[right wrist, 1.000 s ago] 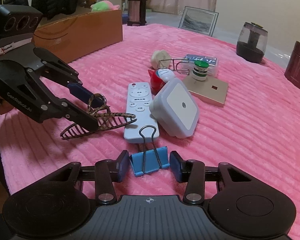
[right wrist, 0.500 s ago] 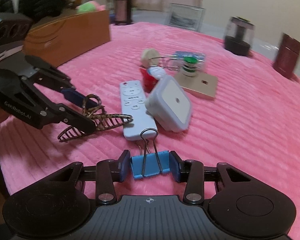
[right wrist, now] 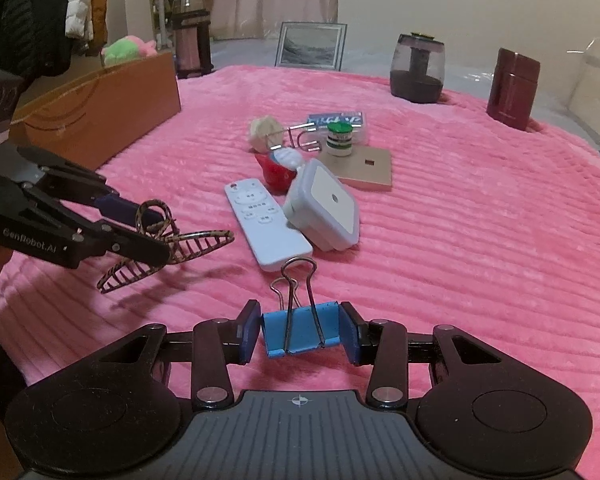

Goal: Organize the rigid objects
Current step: 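Carry the keychain with the left tool while the right tool carries the binder clip into the box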

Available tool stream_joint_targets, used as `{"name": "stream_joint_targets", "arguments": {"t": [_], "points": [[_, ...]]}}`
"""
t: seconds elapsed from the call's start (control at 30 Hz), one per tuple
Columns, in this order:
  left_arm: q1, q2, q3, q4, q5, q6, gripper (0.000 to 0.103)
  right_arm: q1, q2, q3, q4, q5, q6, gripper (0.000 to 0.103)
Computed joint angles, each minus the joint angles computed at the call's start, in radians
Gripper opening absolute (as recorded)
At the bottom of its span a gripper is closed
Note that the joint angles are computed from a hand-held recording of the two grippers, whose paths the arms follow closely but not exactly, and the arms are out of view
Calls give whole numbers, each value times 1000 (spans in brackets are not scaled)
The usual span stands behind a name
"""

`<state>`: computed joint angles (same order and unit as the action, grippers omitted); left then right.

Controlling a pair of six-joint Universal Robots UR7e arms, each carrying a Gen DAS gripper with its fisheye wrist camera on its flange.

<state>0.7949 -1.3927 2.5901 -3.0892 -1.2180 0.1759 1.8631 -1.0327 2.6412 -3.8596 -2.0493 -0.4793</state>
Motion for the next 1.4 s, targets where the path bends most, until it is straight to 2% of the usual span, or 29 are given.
{"name": "stream_joint_targets", "arguments": {"t": [0.23,0.47,0.67,0.87,0.93,1.1,1.23,1.4], "points": [[2,-76,21,29,9,-20,33,43,25,-17,-4,-16,69,39],[-41,-249,10,138,49,-41,33,144,-9,-87,98,-19,118,39],[-74,-455,-64,330,118,-46,33,238,-17,-229,233,41,107,39],[-66,-602,-182,540,224,-1,33,305,76,-436,376,146,66,39],[-43,-622,-224,592,260,32,33,324,120,-514,430,176,45,39],[70,-616,-324,662,324,142,33,352,255,-718,583,219,-4,39],[185,-566,-404,692,324,218,33,357,362,-877,731,227,-43,39],[283,-506,-461,710,309,293,33,355,473,-1026,878,210,-94,39]]}}
